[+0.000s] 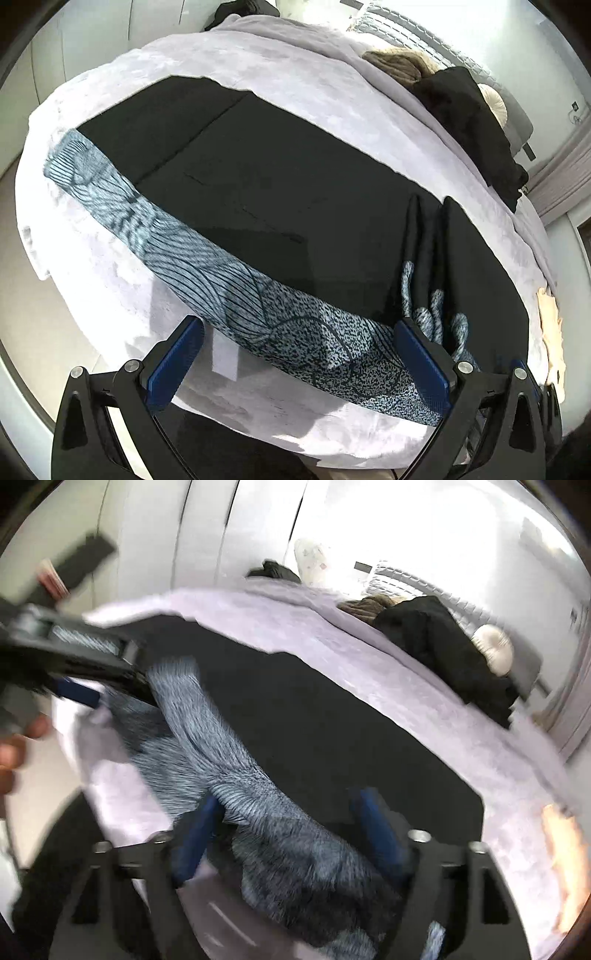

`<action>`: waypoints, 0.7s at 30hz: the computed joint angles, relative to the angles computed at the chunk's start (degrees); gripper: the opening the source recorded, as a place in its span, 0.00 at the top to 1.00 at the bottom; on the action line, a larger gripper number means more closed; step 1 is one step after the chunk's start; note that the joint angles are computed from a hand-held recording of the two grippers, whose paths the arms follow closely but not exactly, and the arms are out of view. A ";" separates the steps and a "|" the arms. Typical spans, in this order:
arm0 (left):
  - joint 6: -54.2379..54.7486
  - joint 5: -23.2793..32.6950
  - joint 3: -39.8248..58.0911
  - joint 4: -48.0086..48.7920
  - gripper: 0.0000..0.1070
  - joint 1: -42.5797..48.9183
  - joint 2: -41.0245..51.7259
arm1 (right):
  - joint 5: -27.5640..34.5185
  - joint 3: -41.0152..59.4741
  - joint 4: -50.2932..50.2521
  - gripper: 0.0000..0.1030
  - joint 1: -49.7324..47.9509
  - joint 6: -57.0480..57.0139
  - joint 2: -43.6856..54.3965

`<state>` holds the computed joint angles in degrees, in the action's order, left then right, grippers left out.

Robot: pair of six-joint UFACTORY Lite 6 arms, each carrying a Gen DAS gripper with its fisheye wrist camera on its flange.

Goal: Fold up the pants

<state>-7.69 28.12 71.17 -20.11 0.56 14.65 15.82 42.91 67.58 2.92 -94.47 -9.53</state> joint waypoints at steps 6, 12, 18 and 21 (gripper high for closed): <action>-3.91 -0.09 -0.23 3.01 0.04 1.83 -6.46 | 33.94 7.57 3.96 0.17 -26.33 -1.91 2.96; 0.35 2.49 12.00 1.21 0.04 -10.81 1.84 | 47.81 22.95 -8.93 0.16 -32.70 13.81 28.65; -11.87 11.21 34.61 18.36 0.04 -18.68 22.80 | 55.43 23.83 -9.82 0.15 -38.00 10.96 25.58; -13.46 7.58 31.12 19.51 0.04 -17.83 23.53 | 57.07 30.91 -7.49 0.13 -38.35 13.86 30.24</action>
